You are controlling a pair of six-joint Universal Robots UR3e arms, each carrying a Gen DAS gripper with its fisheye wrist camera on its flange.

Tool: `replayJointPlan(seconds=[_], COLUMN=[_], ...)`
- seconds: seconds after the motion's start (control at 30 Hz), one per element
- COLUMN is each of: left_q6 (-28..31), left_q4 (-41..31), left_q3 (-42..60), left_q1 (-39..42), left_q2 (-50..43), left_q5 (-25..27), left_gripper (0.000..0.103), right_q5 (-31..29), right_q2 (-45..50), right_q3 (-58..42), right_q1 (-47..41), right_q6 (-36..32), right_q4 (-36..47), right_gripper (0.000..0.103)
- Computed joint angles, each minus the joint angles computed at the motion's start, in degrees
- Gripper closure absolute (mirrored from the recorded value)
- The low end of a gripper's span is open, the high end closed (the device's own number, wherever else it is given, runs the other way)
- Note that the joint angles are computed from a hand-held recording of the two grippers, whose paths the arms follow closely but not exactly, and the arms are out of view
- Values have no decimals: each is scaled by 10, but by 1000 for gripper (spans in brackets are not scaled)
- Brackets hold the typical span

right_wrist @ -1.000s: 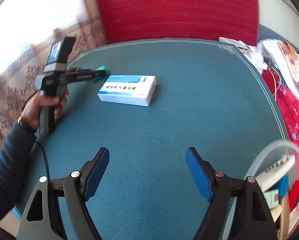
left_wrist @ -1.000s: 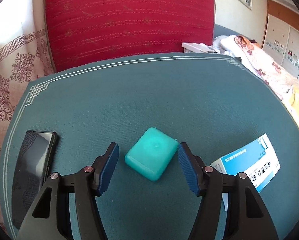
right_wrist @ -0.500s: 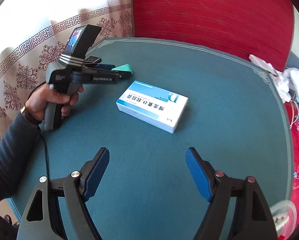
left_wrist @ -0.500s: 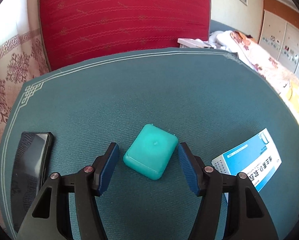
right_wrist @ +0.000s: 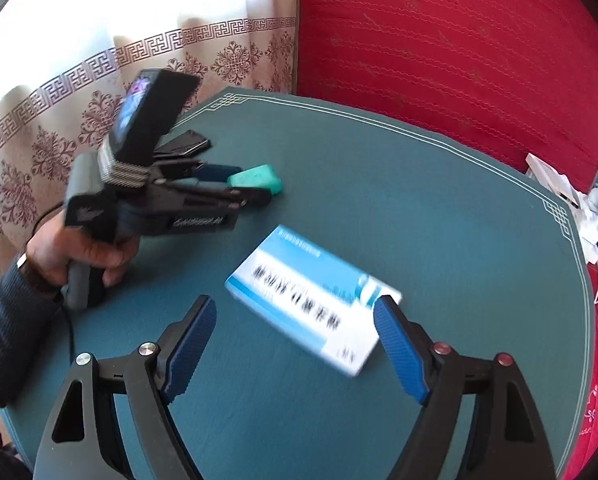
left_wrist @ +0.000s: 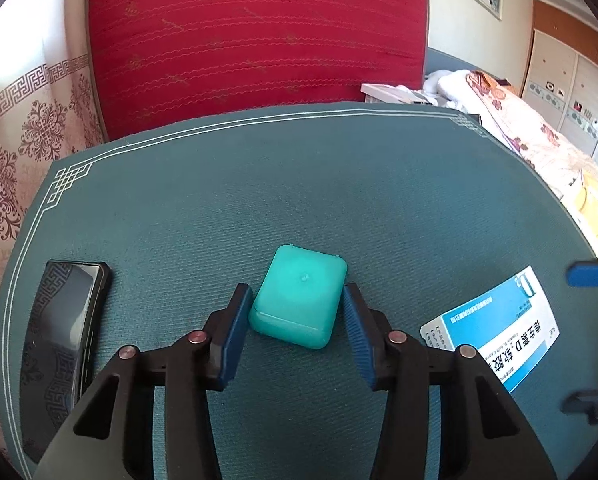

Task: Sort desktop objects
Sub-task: 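Grasp the teal soap box with the left gripper, then grasp the white-and-blue vitamin medicine box with the right gripper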

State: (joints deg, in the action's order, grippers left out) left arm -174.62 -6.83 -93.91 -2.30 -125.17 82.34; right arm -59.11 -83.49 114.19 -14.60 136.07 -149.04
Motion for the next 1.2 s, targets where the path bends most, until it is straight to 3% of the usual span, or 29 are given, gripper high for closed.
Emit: replayJointPlan(seconds=[0.13, 0.33, 0.5, 0.8, 0.9, 1.0, 1.13, 1.2], left_q6=[-5, -11, -9, -8, -7, -8, -12, -16], left_q4=[2, 7, 7, 4, 7, 7, 6, 4], left_q3=[-1, -15, -17, -12, -14, -14, -11, -4], left_q1=[4, 21, 27, 24, 24, 21, 21, 20], left_q2=[-1, 5, 5, 2, 3, 4, 2, -2], left_q5=[-4, -28, -38, -33, -30, -25, -25, -26], left_gripper=[54, 54, 54, 54, 54, 54, 54, 54], right_q5=[-17, 19, 17, -15, -48, -92, -108, -111], right_q2=[75, 190, 181, 106, 82, 69, 66, 58], right_q3=[-84, -287, -276, -156, -92, -32, -16, -2], right_q1=[23, 29, 20, 11, 25, 51, 60, 62], right_q6=[15, 3, -45, -117, -118, -99, -24, -5], right_q4=[-1, 209, 260, 232, 147, 41, 6, -10], right_gripper=[19, 19, 19, 16, 14, 13, 16, 23])
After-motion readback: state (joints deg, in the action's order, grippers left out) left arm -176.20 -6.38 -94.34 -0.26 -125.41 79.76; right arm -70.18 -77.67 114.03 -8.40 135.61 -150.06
